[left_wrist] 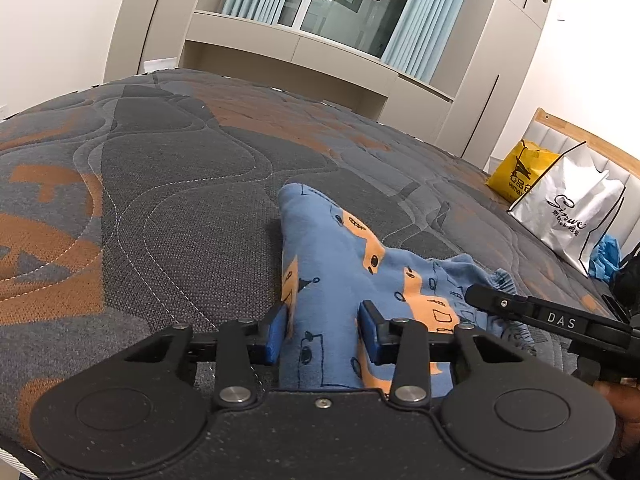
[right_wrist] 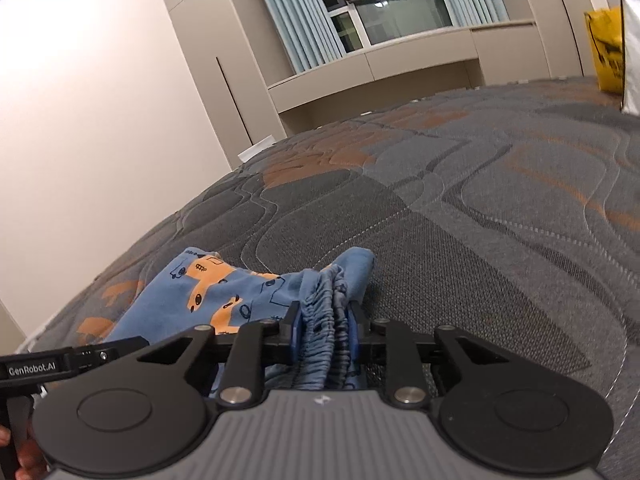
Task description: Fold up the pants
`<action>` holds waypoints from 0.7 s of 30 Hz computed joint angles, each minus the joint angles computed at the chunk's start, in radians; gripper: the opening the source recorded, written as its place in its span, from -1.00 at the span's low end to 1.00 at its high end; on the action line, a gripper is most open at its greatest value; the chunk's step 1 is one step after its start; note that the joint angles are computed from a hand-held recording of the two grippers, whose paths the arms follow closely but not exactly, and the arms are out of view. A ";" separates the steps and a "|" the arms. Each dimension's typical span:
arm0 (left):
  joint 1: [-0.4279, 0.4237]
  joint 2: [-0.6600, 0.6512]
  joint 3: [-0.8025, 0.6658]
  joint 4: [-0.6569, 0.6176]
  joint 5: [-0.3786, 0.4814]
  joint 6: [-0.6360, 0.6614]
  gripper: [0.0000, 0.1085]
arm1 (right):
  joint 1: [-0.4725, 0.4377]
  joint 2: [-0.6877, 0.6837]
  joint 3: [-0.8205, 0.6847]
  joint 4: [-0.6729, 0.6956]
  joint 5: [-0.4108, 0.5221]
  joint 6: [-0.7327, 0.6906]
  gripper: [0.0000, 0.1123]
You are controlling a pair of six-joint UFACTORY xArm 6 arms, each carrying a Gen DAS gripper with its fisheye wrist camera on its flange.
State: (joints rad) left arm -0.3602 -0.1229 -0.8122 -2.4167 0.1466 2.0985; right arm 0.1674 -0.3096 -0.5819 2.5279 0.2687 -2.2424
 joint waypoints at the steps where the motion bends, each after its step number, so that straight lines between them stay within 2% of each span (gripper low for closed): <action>1: 0.000 0.000 0.000 0.000 0.000 0.000 -0.23 | 0.004 0.001 -0.005 0.023 -0.008 -0.030 -0.56; 7: -0.002 -0.002 0.000 -0.019 -0.004 0.018 -0.26 | 0.016 0.005 -0.023 0.117 -0.035 -0.157 -0.56; 21: -0.009 0.020 -0.016 0.024 -0.020 -0.014 -0.21 | 0.007 -0.002 -0.010 0.092 -0.014 -0.142 -0.56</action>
